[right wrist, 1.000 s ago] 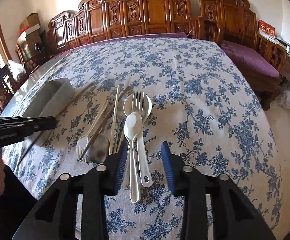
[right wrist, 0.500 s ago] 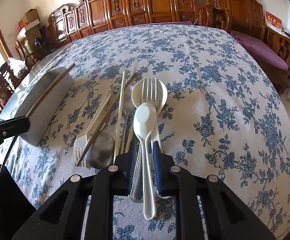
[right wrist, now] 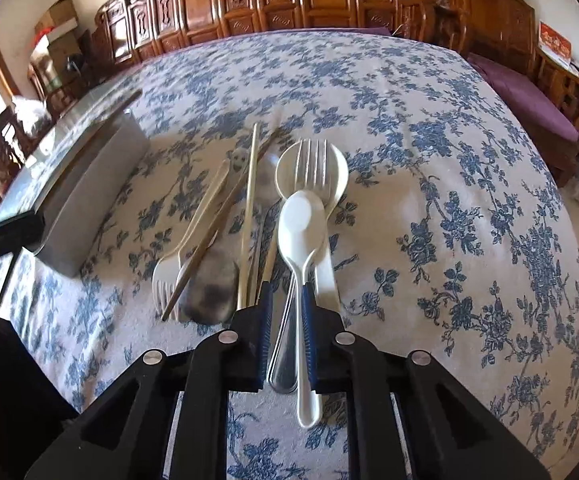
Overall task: Organize utensils
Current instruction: 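Grasp a wooden chopstick with the left tool while the right tool grasps a white plastic spoon, then lower the chopstick into the grey tray and open the left tool while the right tool carries the spoon over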
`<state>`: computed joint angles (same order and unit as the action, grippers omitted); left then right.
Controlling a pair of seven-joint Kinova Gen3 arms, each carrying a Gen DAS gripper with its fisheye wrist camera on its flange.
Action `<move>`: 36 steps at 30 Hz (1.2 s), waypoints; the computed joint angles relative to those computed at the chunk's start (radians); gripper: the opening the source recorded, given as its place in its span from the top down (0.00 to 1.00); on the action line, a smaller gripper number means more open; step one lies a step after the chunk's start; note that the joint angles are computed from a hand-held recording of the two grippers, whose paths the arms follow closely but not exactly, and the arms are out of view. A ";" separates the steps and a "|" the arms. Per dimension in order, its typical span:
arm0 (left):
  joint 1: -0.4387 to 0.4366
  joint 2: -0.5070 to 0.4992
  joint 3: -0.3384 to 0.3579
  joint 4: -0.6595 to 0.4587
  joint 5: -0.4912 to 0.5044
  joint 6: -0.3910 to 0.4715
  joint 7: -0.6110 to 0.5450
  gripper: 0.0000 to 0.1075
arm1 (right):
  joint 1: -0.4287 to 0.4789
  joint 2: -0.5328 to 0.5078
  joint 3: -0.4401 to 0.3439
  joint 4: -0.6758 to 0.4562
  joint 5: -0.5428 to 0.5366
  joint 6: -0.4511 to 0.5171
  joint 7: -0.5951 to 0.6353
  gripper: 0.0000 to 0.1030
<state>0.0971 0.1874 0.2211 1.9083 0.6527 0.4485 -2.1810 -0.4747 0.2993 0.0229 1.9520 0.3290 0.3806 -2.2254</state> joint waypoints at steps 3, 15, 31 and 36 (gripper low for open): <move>-0.005 -0.001 0.000 0.000 0.008 0.003 -0.006 0.96 | -0.025 0.014 0.030 -0.004 0.028 0.027 -0.053 0.85; -0.006 -0.012 -0.005 0.005 0.027 0.003 -0.033 0.96 | 0.060 0.008 -0.022 0.018 -0.067 -0.030 0.066 0.91; -0.038 -0.051 -0.094 -0.034 -0.070 0.058 0.040 0.96 | 0.010 -0.078 -0.025 0.013 -0.005 -0.080 0.028 0.91; -0.056 -0.016 -0.112 -0.070 -0.164 0.060 0.102 0.96 | 0.006 -0.063 -0.051 -0.028 -0.025 -0.082 0.066 0.91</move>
<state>0.0415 0.1718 0.1096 1.8382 0.4883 0.5083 -2.0793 -0.4691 0.2360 -0.0281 1.9235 0.3040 0.2991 -2.1592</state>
